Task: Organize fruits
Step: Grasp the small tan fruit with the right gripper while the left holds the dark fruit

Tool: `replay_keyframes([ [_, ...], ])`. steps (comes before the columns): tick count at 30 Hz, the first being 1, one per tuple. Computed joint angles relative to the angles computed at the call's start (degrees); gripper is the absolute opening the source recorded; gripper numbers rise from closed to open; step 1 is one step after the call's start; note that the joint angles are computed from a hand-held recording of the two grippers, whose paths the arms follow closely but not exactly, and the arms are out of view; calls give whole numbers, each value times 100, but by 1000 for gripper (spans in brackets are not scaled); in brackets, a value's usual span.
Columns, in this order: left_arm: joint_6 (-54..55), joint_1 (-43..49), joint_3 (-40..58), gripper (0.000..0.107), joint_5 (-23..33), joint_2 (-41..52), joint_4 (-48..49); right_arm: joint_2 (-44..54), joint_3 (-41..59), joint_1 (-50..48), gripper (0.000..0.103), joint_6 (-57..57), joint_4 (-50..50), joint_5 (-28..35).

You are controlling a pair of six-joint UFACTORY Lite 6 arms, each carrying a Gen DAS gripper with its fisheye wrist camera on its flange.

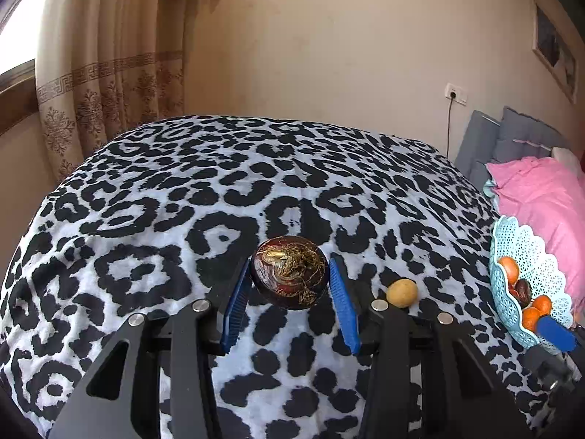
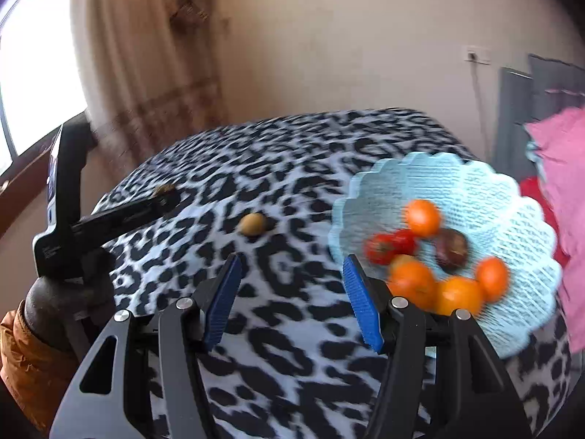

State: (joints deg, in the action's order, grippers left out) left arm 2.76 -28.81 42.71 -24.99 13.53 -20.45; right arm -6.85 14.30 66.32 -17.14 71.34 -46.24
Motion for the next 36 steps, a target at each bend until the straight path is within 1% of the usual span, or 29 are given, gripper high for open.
replay_keyframes([
  [3,-218,91,-18,44,23,-7,172,401,470,-629,60,264,-950,606],
  [5,-240,119,-25,44,17,-8,168,729,815,-888,60,313,-1303,842],
  [14,-545,281,-69,44,43,-40,320,2253,2355,-1602,60,-116,-1769,1393],
  [15,-581,282,-72,44,48,-46,353,2400,2502,-1682,59,-173,-1793,1443],
  [19,-678,283,-102,44,41,-89,447,2953,3060,-2037,46,-240,-1881,1705],
  [22,-693,280,-106,44,47,-98,443,3232,3318,-2215,43,-247,-1957,1797],
  [29,-744,251,-115,44,61,-125,484,3602,3701,-2311,42,-624,-1675,1825],
  [31,-742,227,-119,44,54,-125,486,3678,3793,-2279,36,-849,-1446,1796],
  [33,-736,205,-116,44,45,-108,479,3720,3849,-2250,33,-986,-1315,1772],
  [34,-744,192,-113,44,46,-98,484,3738,3873,-2218,29,-1125,-1175,1739],
  [36,-805,178,-108,44,52,-81,540,3733,3868,-2187,29,-1205,-1093,1698],
])
